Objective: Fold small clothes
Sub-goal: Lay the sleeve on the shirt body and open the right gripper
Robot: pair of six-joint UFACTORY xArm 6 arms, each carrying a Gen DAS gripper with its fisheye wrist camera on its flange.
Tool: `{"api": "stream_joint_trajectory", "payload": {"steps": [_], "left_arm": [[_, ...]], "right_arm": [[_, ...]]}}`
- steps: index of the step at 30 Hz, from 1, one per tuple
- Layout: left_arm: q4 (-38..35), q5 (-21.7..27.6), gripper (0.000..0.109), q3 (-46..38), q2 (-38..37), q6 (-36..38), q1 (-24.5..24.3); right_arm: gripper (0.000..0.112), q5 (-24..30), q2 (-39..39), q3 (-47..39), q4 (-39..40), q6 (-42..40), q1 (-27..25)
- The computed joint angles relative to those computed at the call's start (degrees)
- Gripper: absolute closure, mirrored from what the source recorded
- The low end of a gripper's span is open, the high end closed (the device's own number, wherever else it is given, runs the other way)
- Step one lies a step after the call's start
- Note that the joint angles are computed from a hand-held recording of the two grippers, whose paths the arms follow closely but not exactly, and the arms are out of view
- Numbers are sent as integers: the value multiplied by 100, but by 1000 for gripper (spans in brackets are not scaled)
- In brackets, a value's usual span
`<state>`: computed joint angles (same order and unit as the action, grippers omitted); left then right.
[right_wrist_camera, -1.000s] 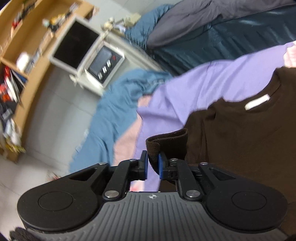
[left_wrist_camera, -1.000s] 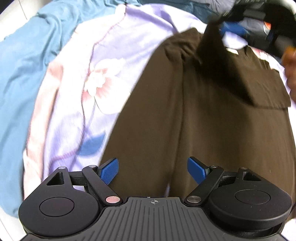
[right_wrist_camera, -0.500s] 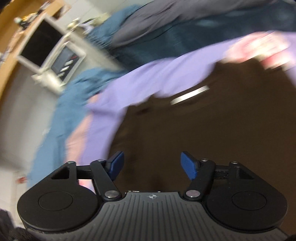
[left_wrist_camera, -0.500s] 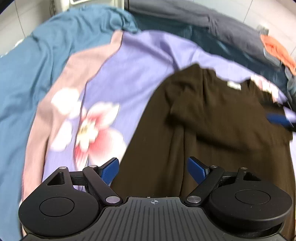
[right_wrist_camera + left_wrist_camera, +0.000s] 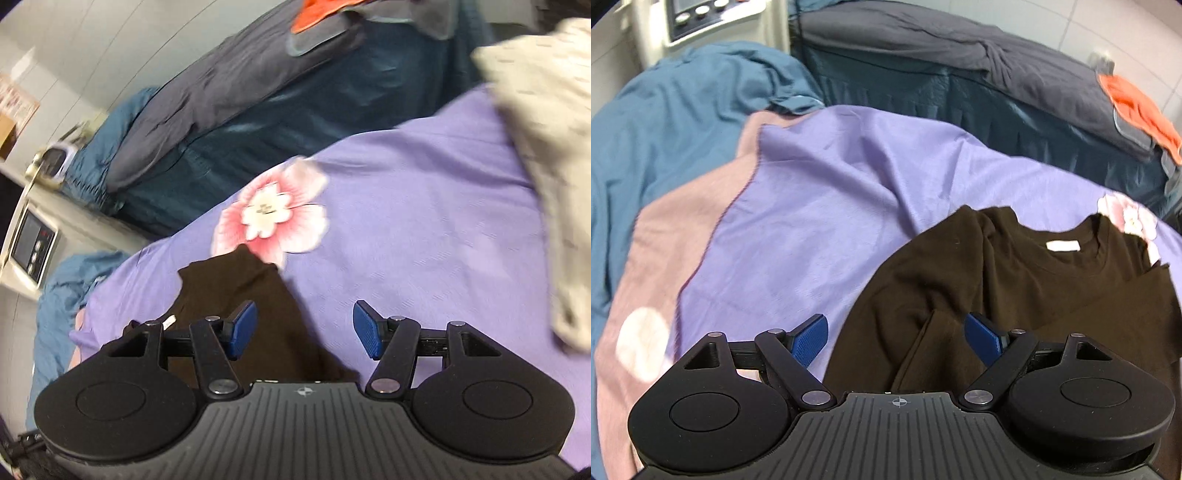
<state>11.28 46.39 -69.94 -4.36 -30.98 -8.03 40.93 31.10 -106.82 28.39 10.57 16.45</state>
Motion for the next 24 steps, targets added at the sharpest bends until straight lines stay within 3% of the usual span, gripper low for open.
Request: {"api": "stream_joint_trajectory", "payload": {"steps": [5, 7, 9, 11, 15, 21, 24], "left_arm": [[-49, 196, 6, -124, 104, 5, -55], [-95, 207, 6, -93, 76, 11, -63], [-152, 227, 6, -113, 99, 30, -75], [-183, 190, 6, -138, 141, 39, -86], [-208, 130, 6, -224, 263, -95, -112], [142, 276, 6, -295, 343, -304, -187], [379, 214, 6, -161, 198, -459, -126]], "right_arm": [[49, 324, 890, -1089, 171, 161, 30], [58, 577, 1094, -1318, 351, 94, 12], [103, 632, 1034, -1224, 724, -154, 20], [103, 56, 636, -682, 197, -26, 106], [104, -309, 516, -700, -758, 317, 58], [104, 706, 1409, -2159, -1869, 267, 50], [98, 1139, 1804, -2660, -2587, 791, 142]]}}
